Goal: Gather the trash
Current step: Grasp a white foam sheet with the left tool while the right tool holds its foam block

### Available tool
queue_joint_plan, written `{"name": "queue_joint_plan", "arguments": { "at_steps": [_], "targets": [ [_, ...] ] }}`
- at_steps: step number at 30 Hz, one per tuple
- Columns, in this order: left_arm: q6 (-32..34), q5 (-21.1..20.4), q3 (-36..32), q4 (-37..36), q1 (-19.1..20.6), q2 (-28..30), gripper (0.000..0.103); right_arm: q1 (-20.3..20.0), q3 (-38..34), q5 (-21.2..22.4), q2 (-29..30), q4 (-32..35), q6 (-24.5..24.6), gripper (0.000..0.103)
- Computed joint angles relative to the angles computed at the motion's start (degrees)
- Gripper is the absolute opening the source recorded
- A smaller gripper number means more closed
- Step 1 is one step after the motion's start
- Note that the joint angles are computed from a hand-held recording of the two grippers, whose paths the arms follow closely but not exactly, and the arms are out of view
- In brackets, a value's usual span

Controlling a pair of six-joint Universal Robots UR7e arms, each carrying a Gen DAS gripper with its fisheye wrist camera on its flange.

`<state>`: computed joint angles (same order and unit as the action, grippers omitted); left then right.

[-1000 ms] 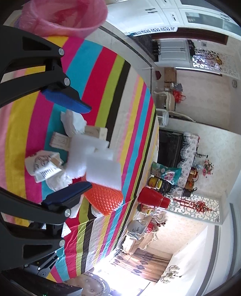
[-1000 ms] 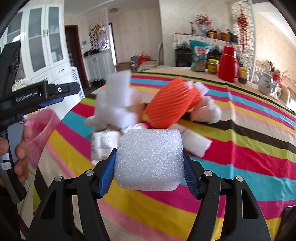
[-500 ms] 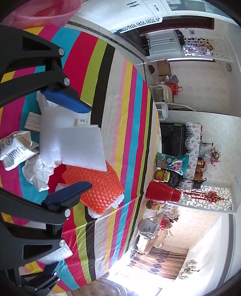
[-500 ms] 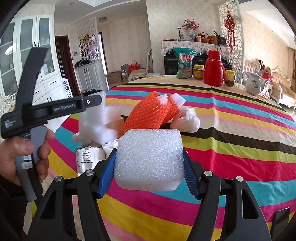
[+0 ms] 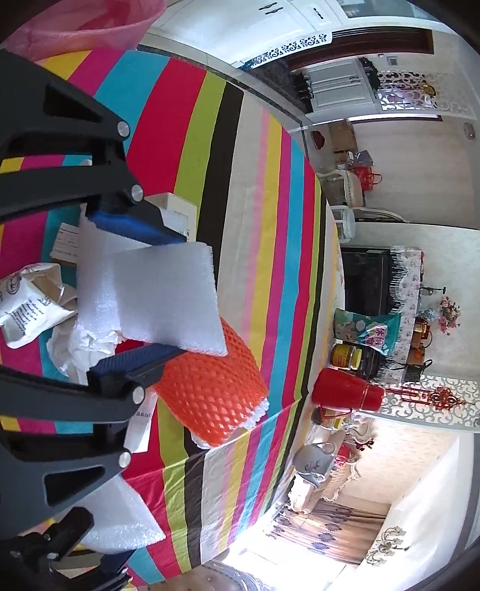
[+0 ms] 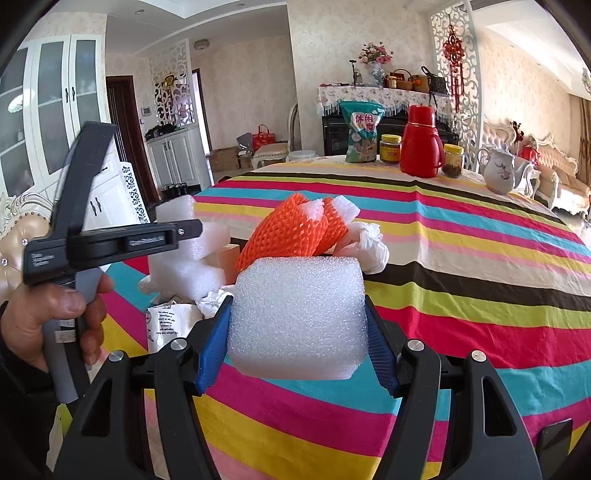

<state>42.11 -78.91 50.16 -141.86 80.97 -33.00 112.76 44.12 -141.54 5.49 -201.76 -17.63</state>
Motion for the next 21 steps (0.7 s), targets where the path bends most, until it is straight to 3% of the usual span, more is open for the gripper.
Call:
{"name": "queue_joint_plan", "arguments": {
  "at_steps": [11, 21],
  "targets": [
    [-1.45, -5.52, 5.69, -2.52, 0.91, -6.15, 0.051, 0.40, -3.74, 0.21, 1.52, 1.89, -1.64, 0.063],
    [-3.18, -7.50, 6.96, -4.42, 2.57, -9.85, 0.051, 1.29, -12.33, 1.00, 5.20, 6.03, -3.56, 0.063]
  ]
}}
